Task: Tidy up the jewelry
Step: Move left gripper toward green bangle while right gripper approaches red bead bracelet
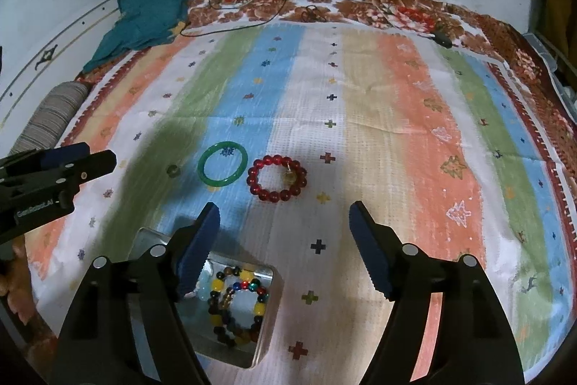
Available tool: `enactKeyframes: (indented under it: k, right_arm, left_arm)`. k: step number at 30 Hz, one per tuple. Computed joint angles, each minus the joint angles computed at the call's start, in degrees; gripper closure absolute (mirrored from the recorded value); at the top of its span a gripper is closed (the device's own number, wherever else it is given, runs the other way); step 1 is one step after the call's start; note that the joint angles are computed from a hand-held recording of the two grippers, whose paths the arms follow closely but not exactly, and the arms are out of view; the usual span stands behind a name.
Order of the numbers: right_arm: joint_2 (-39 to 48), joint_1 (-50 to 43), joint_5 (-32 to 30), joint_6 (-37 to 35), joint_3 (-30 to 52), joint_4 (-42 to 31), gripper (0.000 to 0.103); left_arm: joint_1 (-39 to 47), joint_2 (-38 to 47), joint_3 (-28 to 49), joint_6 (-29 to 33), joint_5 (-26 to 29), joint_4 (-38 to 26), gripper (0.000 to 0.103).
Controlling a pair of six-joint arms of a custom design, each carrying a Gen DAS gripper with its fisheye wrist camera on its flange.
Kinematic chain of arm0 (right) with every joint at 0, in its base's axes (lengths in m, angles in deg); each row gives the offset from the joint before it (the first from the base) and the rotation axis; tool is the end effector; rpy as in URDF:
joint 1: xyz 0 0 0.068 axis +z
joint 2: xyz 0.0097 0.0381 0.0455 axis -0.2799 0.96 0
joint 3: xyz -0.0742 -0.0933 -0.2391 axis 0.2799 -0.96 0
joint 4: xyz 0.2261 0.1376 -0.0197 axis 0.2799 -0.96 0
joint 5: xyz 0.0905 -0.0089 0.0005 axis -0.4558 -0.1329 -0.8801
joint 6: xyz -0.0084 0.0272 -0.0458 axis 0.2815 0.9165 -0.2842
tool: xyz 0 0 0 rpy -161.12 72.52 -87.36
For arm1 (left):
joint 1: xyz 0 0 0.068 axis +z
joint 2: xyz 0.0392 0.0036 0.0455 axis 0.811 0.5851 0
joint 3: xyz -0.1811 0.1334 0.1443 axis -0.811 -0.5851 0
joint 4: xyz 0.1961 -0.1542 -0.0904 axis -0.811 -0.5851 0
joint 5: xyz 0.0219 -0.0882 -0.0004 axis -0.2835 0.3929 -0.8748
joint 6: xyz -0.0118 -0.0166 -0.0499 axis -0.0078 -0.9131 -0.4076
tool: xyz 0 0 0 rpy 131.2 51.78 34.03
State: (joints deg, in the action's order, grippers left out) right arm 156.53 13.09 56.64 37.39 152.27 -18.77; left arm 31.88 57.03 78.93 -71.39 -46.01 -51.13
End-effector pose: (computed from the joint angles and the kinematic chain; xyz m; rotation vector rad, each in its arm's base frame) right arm 0.2938 0.1627 0.2474 -0.4289 2.4396 0.2094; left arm 0.3158 -0.1208 0.2849 -0.1235 2.5420 -0.0129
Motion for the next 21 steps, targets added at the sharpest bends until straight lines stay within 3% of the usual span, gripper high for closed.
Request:
enactKeyframes:
  k: [21]
  right_arm:
    - [13.02, -1.64, 0.43, -2.18, 9.18, -2.04, 0.029]
  left_arm:
    - [2.43, 10.29, 6.65, 3.07, 1.41, 1.46, 0.048]
